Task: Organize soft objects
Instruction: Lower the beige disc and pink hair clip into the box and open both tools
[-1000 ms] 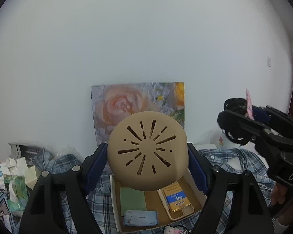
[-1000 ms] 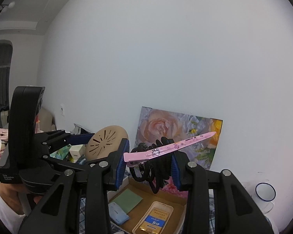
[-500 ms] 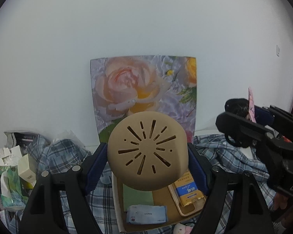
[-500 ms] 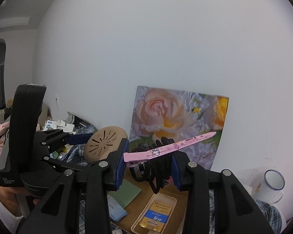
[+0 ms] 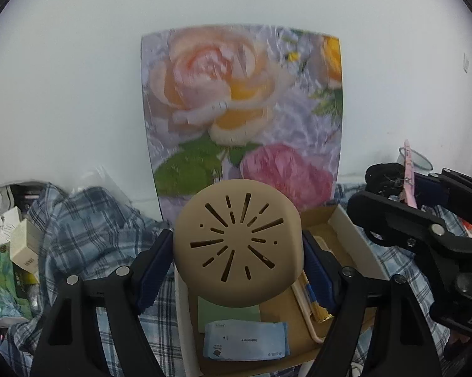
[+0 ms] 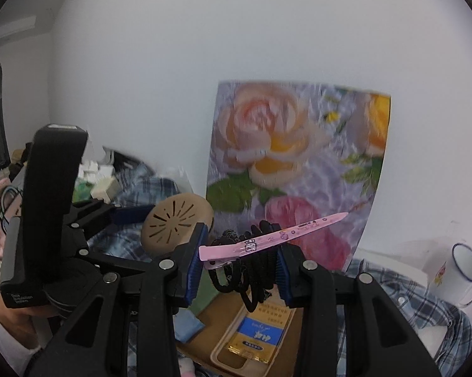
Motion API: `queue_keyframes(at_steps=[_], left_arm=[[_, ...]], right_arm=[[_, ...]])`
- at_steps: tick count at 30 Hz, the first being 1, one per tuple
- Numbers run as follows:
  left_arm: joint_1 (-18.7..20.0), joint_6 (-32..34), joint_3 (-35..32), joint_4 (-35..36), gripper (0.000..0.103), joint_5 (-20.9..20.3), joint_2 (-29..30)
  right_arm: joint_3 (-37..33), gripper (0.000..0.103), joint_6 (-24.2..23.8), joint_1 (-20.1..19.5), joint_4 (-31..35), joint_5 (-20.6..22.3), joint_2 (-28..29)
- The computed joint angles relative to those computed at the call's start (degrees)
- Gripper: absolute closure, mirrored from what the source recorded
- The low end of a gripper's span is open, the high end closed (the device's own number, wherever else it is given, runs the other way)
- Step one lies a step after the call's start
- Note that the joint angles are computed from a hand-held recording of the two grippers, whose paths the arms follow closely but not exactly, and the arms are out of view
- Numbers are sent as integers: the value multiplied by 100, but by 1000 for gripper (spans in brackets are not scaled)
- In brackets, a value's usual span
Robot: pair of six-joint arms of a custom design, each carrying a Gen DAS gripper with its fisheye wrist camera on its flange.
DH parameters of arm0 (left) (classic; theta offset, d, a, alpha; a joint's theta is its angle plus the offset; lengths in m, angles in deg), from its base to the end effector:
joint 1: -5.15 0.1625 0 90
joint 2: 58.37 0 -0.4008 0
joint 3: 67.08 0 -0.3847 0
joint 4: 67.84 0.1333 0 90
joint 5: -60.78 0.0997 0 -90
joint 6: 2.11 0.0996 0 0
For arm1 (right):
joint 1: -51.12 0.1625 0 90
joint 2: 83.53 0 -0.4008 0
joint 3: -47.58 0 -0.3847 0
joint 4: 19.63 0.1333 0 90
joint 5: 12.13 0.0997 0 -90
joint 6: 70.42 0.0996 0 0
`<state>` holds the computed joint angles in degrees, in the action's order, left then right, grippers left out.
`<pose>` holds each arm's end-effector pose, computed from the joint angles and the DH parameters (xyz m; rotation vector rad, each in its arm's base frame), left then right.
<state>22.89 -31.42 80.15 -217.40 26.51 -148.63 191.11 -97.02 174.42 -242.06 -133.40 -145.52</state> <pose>-0.2296 -0.2998 0.1892 0.8412 2.2157 -1.0046 0.2734 -0.2676 0.1595 0.9238 -2.2452 1.1825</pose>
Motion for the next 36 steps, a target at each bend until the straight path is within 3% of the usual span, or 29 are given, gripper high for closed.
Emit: queue_keyframes(at_steps=[15,29,30,31,32,33,36], left_arm=[[495,61,-24,-135,23,-171,558],[846,192,-150,-206,20,-316,804],[857,138,-168,-167,18,-267,819],[863,99,-171,-162,15,-180,829],[865,116,-156,-220,6,-133,818],[859,104,-143,-261,0,-74,792],[855,159,-128,-426,0,-85,678]], right_arm=[[13,65,223,-786,497,264,202],[-86,64,183,-953,712,51,493],[-93,62,165,-956,731,36,506],[-102,52,135,-951,731,15,519],[-105,34,94,-956,698,-11,537],[-101,28,97,-965,663,-53,540],[-100,8,185,-966,561,-283,524]])
